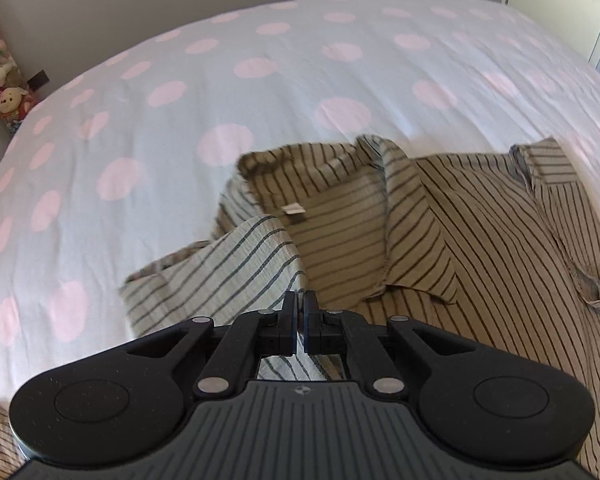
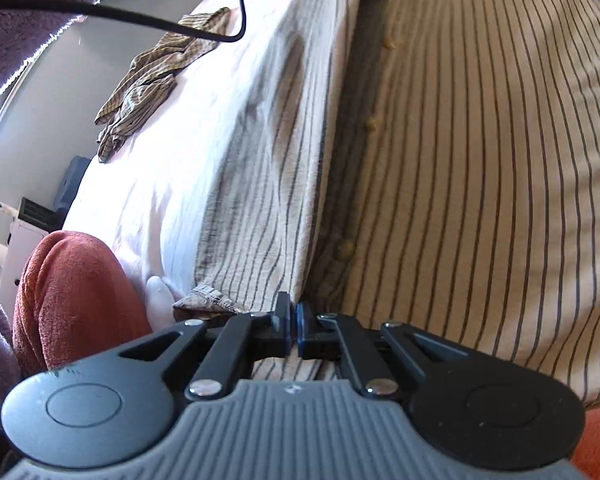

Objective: Fold clothes

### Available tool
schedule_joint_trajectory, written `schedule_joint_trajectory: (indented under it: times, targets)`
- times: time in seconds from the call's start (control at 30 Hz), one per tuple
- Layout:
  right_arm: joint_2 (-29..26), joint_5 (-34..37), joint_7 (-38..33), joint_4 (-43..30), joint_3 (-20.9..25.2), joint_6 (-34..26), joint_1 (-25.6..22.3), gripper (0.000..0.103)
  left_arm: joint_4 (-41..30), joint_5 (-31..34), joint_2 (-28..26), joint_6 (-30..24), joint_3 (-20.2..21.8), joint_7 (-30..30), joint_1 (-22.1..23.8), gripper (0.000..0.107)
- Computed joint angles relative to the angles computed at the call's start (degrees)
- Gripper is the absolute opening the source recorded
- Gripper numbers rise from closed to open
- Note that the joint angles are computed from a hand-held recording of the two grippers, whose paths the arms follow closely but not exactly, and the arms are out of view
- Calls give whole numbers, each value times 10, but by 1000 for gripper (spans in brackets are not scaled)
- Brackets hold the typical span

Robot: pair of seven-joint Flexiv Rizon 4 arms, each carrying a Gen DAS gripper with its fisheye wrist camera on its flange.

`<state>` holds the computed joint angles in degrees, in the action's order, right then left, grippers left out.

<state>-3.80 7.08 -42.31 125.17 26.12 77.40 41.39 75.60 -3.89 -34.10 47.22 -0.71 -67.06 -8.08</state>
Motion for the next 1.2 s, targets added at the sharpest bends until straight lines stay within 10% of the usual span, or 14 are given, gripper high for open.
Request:
schedule_joint_trajectory:
  times: [0.47,0.57,0.83,1.2]
  targets:
    - [-29,122,-104,-22,27,6,-18,4,9,4,-33,19,-9,-5,-11,4]
    - [-25,118,-100,-19,23,1,-16,4,46,-26,-3,34,-24,22,9,23]
    - [-36,88,-69,-10,15,34,-6,4,244,-138,174,24,-39,163,72,41]
    - [-22,-63,46,42,-16,82,16,4,523,-159,472,-122,68,391,64,41]
